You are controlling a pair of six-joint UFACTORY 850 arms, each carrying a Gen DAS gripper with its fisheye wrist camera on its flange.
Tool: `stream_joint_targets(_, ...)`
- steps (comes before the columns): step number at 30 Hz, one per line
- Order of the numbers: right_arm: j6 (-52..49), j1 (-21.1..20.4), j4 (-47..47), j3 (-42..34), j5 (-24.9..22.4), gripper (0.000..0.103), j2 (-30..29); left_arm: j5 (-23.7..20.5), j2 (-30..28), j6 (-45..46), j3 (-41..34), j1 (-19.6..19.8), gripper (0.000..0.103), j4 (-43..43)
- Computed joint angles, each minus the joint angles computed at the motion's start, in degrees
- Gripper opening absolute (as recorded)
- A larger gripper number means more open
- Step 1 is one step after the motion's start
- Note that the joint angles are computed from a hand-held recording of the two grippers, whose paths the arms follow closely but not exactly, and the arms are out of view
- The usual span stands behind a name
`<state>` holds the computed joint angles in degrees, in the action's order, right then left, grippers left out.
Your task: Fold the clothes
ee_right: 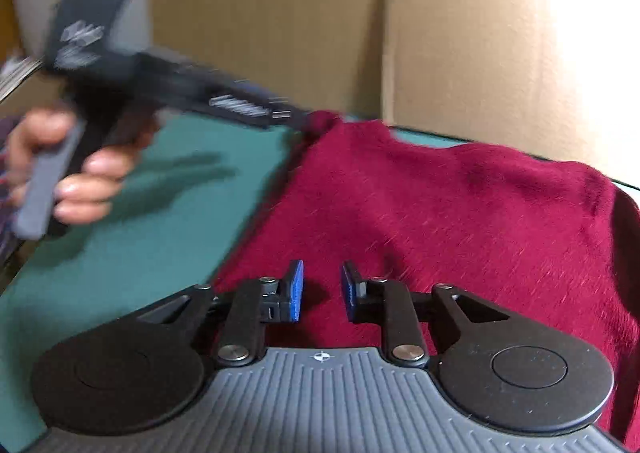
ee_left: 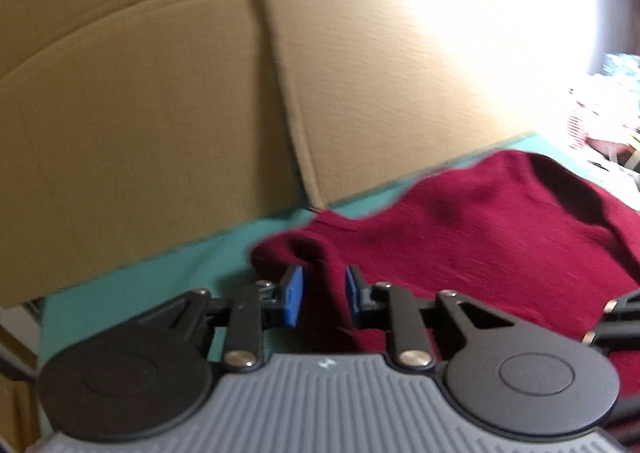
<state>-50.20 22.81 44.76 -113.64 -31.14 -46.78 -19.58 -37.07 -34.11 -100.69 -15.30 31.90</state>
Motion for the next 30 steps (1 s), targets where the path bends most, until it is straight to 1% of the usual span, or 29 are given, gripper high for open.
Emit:
stream_joint_targets(1, -1.38, 0.05, 0.37, 1.62, -1.27, 0.022, 0.95, -0.9, -0.75, -0.1, -0.39, -0.55, 0.025, 0.43)
stream_joint_targets(2, -1.28, 0.39, -1.03, 2.91, -1.5, 0.022, 1.6, -2.03, -1.7, -1.82, -0.89, -1.17, 0.022, 2.5)
stream_joint_targets(3, -0.6, 0.92, -3.29, 4.21, -0.23, 0.022, 2.13, -3.18, -2.78, -3.86, -1.61, -1.46, 0.018, 4.23)
stream_joint_targets(5, -0.2, 1.66, -5.18, 6.06, 2.47, 0.022, 2.88, -5.58, -5.08, -7.82, -3.26, -1.87, 0.022, 7.2)
stream_joint_targets(6, 0.5, 1.82, -5.68, 6.5, 3.4, 0.022, 3.13, -5.68, -5.16, -10.59, -3.04, -1.97, 0.025, 9.61)
stream_joint_targets(8, 4.01, 1.64, -6.76, 6.4, 3.46, 0.024, 3.63, -6.51, -4.56, -12.06, -2.77, -2.0, 0.025, 10.04)
stream_joint_targets(9, 2.85, 1.38, -4.79, 7.31, 3.34, 0.024, 4.48, -7.24, -4.14, -13.21, -2.37, -2.16, 0.023, 11.24)
stream_joint_targets(10, 1.03, 1.11, -2.67, 8.5, 2.93, 0.024, 5.51, -8.05, -3.68, -14.43, -1.88, -2.37, 0.018, 12.71)
stream_joint_targets(11, -0.47, 0.84, -0.86, 9.79, 2.18, 0.027, 6.63, -8.11, -2.74, -15.53, -0.61, -2.49, 0.017, 13.79)
stream_joint_targets(13, -2.42, 0.46, 1.71, 12.4, -1.43, 0.028, 8.95, -5.95, 0.84, -18.14, 4.26, -2.47, 0.017, 14.16)
stream_joint_targets(15, -4.57, 0.7, 2.61, 16.31, -3.23, 0.03, 11.62, -4.06, 4.03, -20.96, 9.17, -3.06, 0.017, 15.48)
stream_joint_targets(17, -3.18, 1.84, -0.88, 19.86, -1.02, 0.034, 13.41, -4.23, 5.88, -24.87, 12.48, -4.23, 0.017, 19.01)
stream_joint_targets(18, -1.29, 2.43, -3.03, 21.36, 0.95, 0.035, 14.0, -4.79, 5.84, -25.67, 12.94, -4.62, 0.017, 19.31)
stream_joint_targets(19, 0.18, 2.84, -4.34, 22.61, 2.6, 0.035, 14.56, -5.89, 5.61, -27.91, 13.15, -5.12, 0.017, 20.97)
stream_joint_targets(20, 1.2, 2.95, -4.51, 23.11, 3.35, 0.035, 15.02, -7.2, 5.28, -31.69, 13.3, -5.68, 0.017, 25.03)
stream_joint_targets(21, 3.36, 3.1, -6.05, 23.01, 3.42, 0.035, 15.25, -9.22, 4.89, -33.08, 13.03, -6.22, 0.018, 27.37)
stream_joint_targets(22, 3.12, 3.05, -5.54, 23.44, 3.15, 0.033, 15.81, -10.47, 4.83, -33.28, 12.93, -6.55, 0.017, 27.76)
stream_joint_targets(23, 0.48, 2.75, -3.06, 24.51, 2.09, 0.032, 16.9, -10.01, 5.69, -33.43, 13.76, -6.62, 0.017, 27.19)
stream_joint_targets(24, -2.87, 2.37, 0.03, 25.7, 0.99, 0.032, 18.01, -8.65, 7.2, -33.79, 15.37, -6.69, 0.017, 26.6)
stream_joint_targets(26, -8.17, 1.91, 3.72, 28.73, -1.76, 0.032, 20.62, -7.48, 9.92, -35.32, 18.73, -7.41, 0.017, 28.15)
stream_joint_targets(28, -10.77, 1.89, 3.38, 31.79, -5.02, 0.032, 22.81, -7.83, 11.84, -35.19, 21.37, -8.57, 0.017, 28.99)
stream_joint_targets(29, -12.02, 2.08, 2.75, 33.43, -5.67, 0.032, 23.93, -8.55, 12.15, -34.54, 22.11, -9.18, 0.018, 28.86)
stream_joint_targets(30, -13.9, 2.6, 2.2, 35.51, -4.32, 0.033, 25.35, -10.15, 12.26, -34.38, 22.75, -10.0, 0.018, 29.33)
